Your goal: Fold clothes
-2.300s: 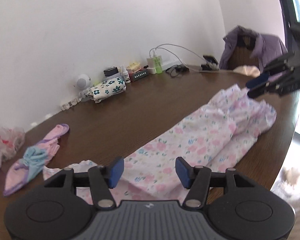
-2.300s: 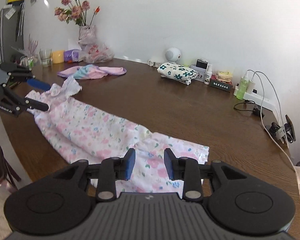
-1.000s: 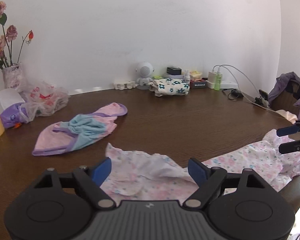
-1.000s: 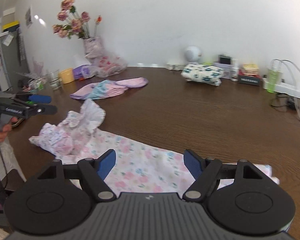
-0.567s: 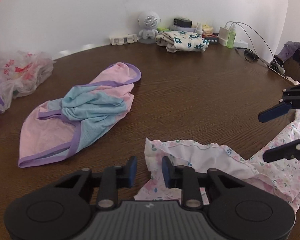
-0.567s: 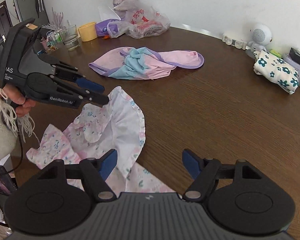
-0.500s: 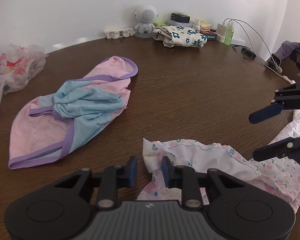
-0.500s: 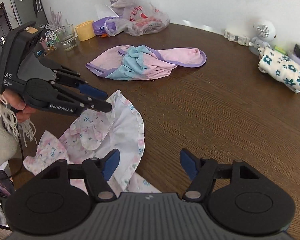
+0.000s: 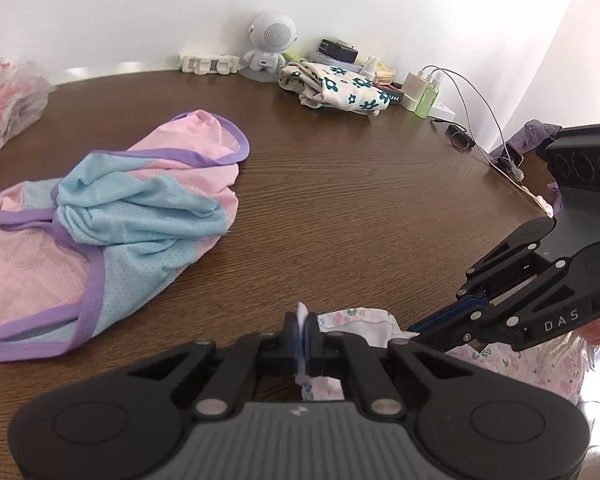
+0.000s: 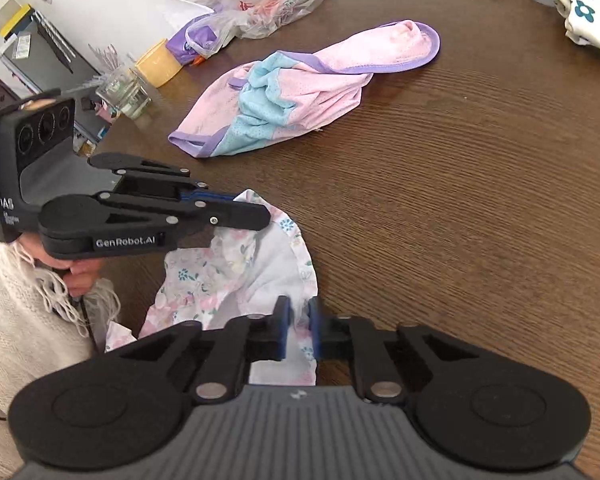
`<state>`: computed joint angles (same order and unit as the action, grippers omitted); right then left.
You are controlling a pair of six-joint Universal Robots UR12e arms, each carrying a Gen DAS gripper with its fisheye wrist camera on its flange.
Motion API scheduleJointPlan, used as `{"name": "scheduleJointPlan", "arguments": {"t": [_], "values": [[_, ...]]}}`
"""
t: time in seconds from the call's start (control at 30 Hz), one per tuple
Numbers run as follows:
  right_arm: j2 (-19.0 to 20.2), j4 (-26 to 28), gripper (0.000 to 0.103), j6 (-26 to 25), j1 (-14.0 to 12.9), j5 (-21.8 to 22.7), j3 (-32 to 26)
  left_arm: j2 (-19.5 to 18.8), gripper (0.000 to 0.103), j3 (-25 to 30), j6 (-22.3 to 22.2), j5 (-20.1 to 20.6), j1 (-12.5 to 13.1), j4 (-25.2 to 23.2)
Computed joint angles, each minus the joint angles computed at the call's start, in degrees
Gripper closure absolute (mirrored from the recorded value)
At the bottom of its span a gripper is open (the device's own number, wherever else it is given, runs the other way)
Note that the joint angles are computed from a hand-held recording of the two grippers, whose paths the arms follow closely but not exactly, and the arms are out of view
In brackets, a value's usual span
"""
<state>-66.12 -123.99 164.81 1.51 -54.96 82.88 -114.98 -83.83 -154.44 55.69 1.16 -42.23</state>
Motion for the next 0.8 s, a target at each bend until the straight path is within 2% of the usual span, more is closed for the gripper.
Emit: {"name": "scheduleJointPlan", "arguments": {"t": [0.07,0.13,0.27,0.3,0.33,0.4,0.47,0.57,0.6,0.67,0.73,0.8], "values": [[-1.0,-4.4,0.099,-1.0,0.0,0.3,1.8,1.3,0.102,-2.4,0.2,-0.6,0.2,5.4],[-2.5,-9.8,0.099,-3.9,0.1,0.1,4.2,3.4,0.102,-6.1,2.0,-0.6,0.6,13.0],[-6.7,-18.6,0.100,-16.5,1.0,-0.4,10.2,8.0,0.100,-15.0,8.4,-2.5,2.1,29.1],[-7.8,-20.6,0.100,-20.2,1.3,-0.5,11.9,9.0,0.099,-17.0,9.5,-3.2,2.5,32.3],[-8.8,-22.6,0.100,-23.9,1.6,-0.5,13.5,10.1,0.096,-18.6,10.0,-3.5,2.9,33.6],[-9.9,-22.6,0.099,-27.4,2.1,-0.8,15.3,11.9,0.095,-21.4,10.8,-2.5,3.3,34.2],[-10.9,-22.6,0.099,-30.8,2.7,-1.0,16.9,13.4,0.095,-23.3,12.0,0.0,3.1,32.6],[-11.4,-21.5,0.098,-30.8,3.0,-1.2,18.3,15.0,0.091,-25.1,13.2,4.1,2.7,29.7],[-11.5,-21.2,0.096,-30.8,3.0,-1.3,18.7,15.5,0.084,-25.3,12.7,4.4,2.8,28.4],[-11.8,-19.3,0.093,-28.8,2.2,1.2,18.8,16.3,0.072,-25.5,10.7,2.2,3.6,26.8],[-12.5,-19.6,0.086,-26.4,1.1,4.1,19.5,16.9,0.056,-25.6,8.9,-3.2,4.9,26.7],[-13.3,-21.8,0.077,-23.6,-0.1,6.6,20.6,17.1,0.051,-25.4,6.9,-8.2,5.8,27.6]]}}
